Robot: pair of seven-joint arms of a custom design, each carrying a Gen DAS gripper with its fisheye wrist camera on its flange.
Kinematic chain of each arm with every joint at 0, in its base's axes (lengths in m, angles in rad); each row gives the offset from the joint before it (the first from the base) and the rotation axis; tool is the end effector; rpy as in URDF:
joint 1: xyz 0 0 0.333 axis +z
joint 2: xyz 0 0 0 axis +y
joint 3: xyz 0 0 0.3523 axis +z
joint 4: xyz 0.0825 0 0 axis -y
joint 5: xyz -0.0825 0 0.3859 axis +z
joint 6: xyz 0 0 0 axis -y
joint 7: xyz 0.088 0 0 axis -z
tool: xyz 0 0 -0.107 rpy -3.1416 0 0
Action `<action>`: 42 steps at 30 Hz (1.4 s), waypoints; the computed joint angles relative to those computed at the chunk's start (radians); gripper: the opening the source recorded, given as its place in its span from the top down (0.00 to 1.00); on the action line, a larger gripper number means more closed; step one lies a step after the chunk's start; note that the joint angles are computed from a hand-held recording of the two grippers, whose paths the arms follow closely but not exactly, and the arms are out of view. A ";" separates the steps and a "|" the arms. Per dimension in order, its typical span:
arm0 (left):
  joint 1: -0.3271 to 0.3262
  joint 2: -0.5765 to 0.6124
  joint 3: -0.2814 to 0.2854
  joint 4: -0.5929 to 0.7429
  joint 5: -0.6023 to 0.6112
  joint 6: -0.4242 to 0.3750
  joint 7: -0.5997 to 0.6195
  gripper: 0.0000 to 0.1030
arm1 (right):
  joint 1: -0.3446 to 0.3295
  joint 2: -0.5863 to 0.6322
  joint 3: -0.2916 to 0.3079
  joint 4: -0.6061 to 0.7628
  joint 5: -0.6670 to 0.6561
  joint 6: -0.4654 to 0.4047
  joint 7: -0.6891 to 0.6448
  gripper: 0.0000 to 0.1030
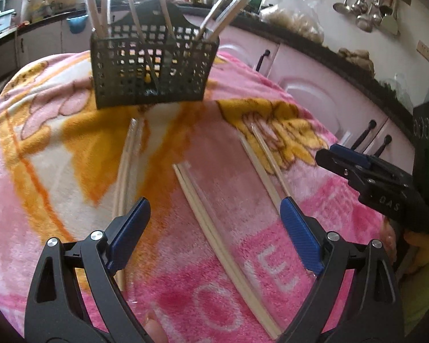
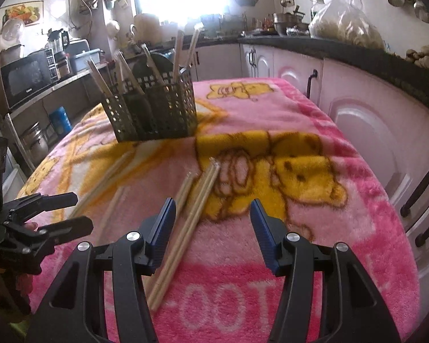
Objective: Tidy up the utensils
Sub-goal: 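Lower both tools onto sleeved chopsticks on the blanket and close them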
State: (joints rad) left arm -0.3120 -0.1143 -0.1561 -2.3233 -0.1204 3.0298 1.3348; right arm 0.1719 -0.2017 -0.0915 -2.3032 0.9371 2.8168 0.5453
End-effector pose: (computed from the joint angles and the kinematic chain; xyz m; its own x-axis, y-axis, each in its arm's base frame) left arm 0.4839 -0.2376 0.5192 -0.2203 -0.9438 0.2465 -0.7252 -0.0106 -0.6884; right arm 0.5133 -0.0011 0.5290 0.3444 -0.9332 -0.1026 -0.6294 -0.1484 -0.7628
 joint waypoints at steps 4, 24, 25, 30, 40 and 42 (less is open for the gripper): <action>0.010 0.015 -0.011 0.022 0.017 -0.049 -0.016 0.21 | -0.022 0.029 0.009 0.021 -0.071 -0.034 0.063 0.49; 0.074 0.110 -0.060 0.144 0.109 -0.195 -0.104 0.50 | -0.093 0.294 0.063 0.345 -0.353 -0.312 0.480 0.61; 0.076 0.114 -0.061 0.156 0.099 -0.213 -0.101 0.51 | -0.094 0.308 0.064 0.365 -0.374 -0.326 0.505 0.63; 0.086 0.139 -0.064 0.218 0.065 -0.305 -0.067 0.53 | -0.087 0.366 0.065 0.464 -0.508 -0.403 0.637 0.68; 0.092 0.177 -0.062 0.270 0.232 -0.328 -0.182 0.86 | -0.093 0.403 0.075 0.515 -0.587 -0.429 0.702 0.87; 0.101 0.175 -0.066 0.268 0.186 -0.316 -0.153 0.91 | -0.109 0.399 0.078 0.515 -0.538 -0.440 0.681 0.87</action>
